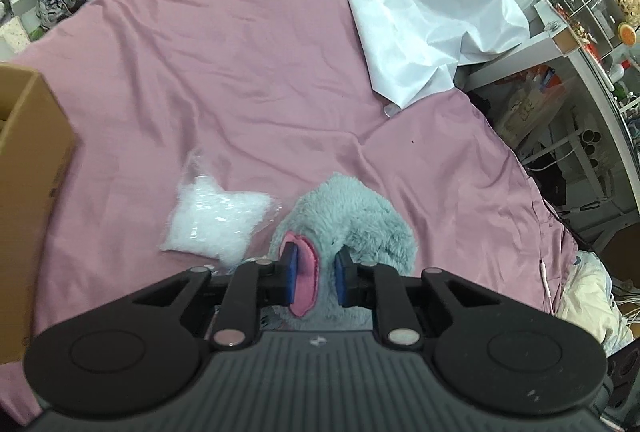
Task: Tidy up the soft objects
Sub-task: 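Carry the grey plush over the box and lower it inside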
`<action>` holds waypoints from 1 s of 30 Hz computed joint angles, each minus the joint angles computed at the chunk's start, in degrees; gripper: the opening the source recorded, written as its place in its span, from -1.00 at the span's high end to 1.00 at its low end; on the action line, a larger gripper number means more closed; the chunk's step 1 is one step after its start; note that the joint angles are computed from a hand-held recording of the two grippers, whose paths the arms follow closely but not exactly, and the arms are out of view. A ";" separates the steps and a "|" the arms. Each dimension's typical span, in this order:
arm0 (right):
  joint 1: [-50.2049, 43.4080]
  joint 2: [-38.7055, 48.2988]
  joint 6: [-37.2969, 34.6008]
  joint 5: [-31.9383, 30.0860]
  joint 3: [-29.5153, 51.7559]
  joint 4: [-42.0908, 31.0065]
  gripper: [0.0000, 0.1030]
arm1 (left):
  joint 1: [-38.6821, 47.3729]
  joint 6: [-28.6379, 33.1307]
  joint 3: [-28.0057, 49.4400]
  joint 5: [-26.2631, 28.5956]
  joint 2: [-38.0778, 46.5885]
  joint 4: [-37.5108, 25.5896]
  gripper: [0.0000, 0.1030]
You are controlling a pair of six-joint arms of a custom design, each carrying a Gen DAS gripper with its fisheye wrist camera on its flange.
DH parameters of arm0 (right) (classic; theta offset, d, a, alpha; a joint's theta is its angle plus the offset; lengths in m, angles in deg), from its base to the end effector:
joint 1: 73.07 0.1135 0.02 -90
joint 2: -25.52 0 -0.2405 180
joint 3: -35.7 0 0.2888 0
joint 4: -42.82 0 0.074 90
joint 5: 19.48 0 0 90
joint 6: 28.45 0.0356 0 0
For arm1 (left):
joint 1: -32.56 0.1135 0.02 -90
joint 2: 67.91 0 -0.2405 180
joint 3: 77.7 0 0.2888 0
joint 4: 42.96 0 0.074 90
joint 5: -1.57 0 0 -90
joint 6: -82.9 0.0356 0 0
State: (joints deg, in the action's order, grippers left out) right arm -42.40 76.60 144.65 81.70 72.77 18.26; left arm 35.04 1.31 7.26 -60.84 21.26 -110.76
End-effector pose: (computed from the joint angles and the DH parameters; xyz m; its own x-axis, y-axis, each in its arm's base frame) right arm 0.2050 0.1136 0.1628 -0.4318 0.8762 -0.2139 0.4879 0.4264 0.7617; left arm 0.3375 -0.0019 0.2324 -0.9247 0.0897 -0.3700 0.2424 0.8881 -0.3906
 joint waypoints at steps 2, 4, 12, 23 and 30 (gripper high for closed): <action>0.73 0.41 -0.89 -0.12 1.05 -0.14 0.67 | 1.23 -0.07 -0.06 0.43 -0.95 -0.51 0.67; 2.16 0.67 -3.09 0.74 2.82 -1.44 0.67 | 2.60 0.43 0.40 1.19 -1.70 -1.37 0.67; 7.21 2.74 -5.77 4.34 8.55 -3.19 0.67 | 8.72 3.67 3.26 4.63 -3.77 -5.34 0.68; 13.64 13.02 -8.37 8.39 21.06 -4.25 0.67 | 18.43 8.32 12.11 8.94 -0.88 -11.30 0.68; 17.03 18.66 -8.94 9.71 27.70 -4.99 0.67 | 24.35 11.81 17.60 11.74 2.58 -15.14 0.68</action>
State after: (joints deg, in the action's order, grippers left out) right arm -25.38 95.26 135.71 91.41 100.47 13.27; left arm 59.39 13.12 24.86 -49.10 23.84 -125.89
